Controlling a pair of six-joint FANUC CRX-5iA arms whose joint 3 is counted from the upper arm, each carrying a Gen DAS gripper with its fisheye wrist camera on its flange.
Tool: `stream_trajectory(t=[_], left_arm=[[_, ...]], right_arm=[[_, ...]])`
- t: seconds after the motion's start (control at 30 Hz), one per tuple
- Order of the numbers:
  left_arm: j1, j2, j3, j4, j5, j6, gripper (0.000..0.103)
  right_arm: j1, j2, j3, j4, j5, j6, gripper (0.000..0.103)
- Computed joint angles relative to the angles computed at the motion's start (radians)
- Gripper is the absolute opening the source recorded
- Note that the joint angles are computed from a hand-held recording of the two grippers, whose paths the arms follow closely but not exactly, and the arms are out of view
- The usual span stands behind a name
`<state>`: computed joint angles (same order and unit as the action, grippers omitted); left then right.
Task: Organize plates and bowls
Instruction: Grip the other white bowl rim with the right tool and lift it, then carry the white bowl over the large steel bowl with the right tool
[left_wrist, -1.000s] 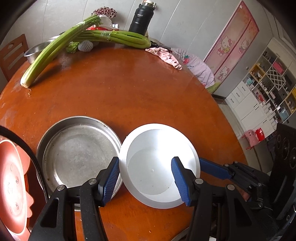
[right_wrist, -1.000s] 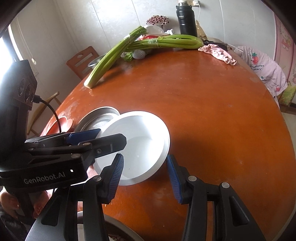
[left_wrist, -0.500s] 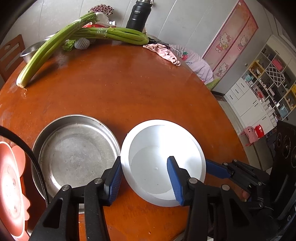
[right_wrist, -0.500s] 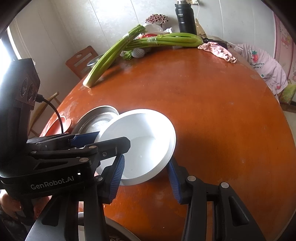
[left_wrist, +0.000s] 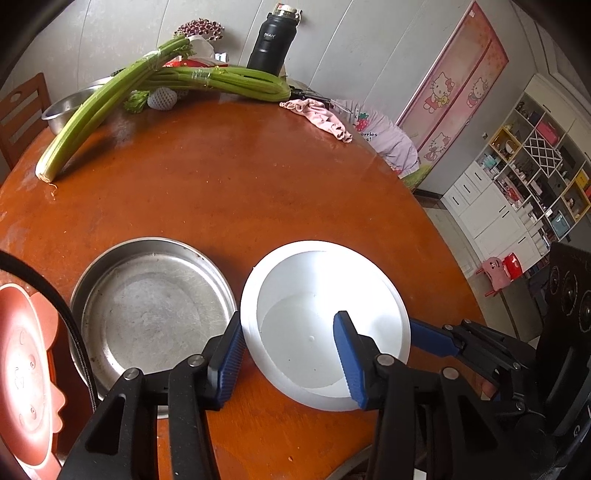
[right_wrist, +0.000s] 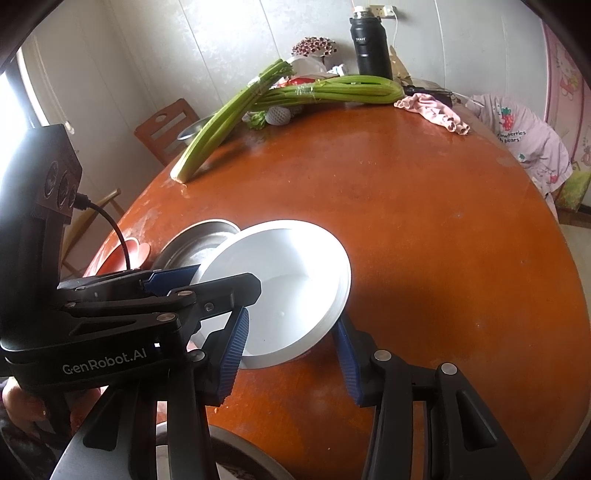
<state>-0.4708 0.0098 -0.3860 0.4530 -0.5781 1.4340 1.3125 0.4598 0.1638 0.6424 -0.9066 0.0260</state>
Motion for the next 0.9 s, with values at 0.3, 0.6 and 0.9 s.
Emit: stream_trajectory(t=[0.3,0.6,0.9], left_arm=[[-0.013,-0.058,-0.011,-0.047,0.001,0.048,0.047],[-0.038,-0.120,-0.015,-0.111,0.001,0.111,0.047],[-0.075,-0.192,-0.026,-0.193,-0.003,0.198,0.047]], right_arm=[[0.023,-0.012,0.000,0.040,-0.020,-0.021,0.049],[0.058,-0.037,-0.018,0.098,-0.046,-0.064,0.049],[0.104,-0.065,-0.042,0.157,-0.078,-0.115,0.049]])
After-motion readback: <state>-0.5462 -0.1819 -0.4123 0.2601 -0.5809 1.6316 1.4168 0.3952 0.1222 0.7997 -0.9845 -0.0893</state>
